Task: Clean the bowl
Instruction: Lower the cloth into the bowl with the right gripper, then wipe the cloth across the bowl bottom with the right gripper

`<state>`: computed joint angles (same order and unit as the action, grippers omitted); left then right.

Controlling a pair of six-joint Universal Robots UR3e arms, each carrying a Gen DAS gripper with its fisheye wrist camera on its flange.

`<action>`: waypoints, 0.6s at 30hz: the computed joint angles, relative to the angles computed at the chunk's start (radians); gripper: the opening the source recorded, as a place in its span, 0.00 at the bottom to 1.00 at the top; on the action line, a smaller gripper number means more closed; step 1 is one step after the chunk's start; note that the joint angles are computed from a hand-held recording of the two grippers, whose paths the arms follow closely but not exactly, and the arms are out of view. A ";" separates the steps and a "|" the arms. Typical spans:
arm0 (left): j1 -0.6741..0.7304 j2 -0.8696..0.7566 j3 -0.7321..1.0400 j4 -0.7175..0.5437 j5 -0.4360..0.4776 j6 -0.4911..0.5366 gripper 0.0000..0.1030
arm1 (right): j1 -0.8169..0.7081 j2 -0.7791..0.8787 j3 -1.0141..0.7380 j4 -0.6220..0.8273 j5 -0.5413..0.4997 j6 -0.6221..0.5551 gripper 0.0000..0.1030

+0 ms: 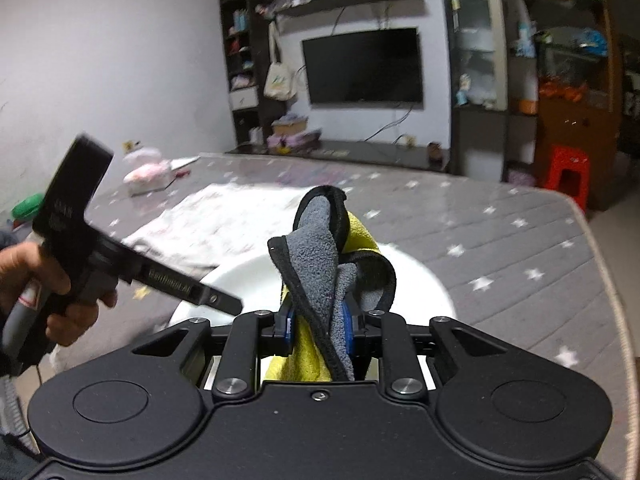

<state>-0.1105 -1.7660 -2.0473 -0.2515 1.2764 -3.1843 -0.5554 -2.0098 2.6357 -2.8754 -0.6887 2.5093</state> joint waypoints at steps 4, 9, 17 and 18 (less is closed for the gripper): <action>-0.027 0.018 -0.016 0.004 0.031 -0.021 0.31 | 0.069 0.066 -0.030 -0.024 -0.046 0.014 0.23; -0.065 0.008 -0.014 0.017 0.082 -0.025 0.31 | 0.123 0.136 -0.047 -0.049 -0.108 0.014 0.23; -0.124 -0.013 -0.009 0.056 0.181 -0.012 0.31 | 0.159 0.151 -0.038 -0.076 -0.190 -0.007 0.23; -0.127 -0.015 -0.008 0.058 0.186 -0.009 0.31 | 0.161 0.155 -0.037 -0.087 -0.199 -0.008 0.23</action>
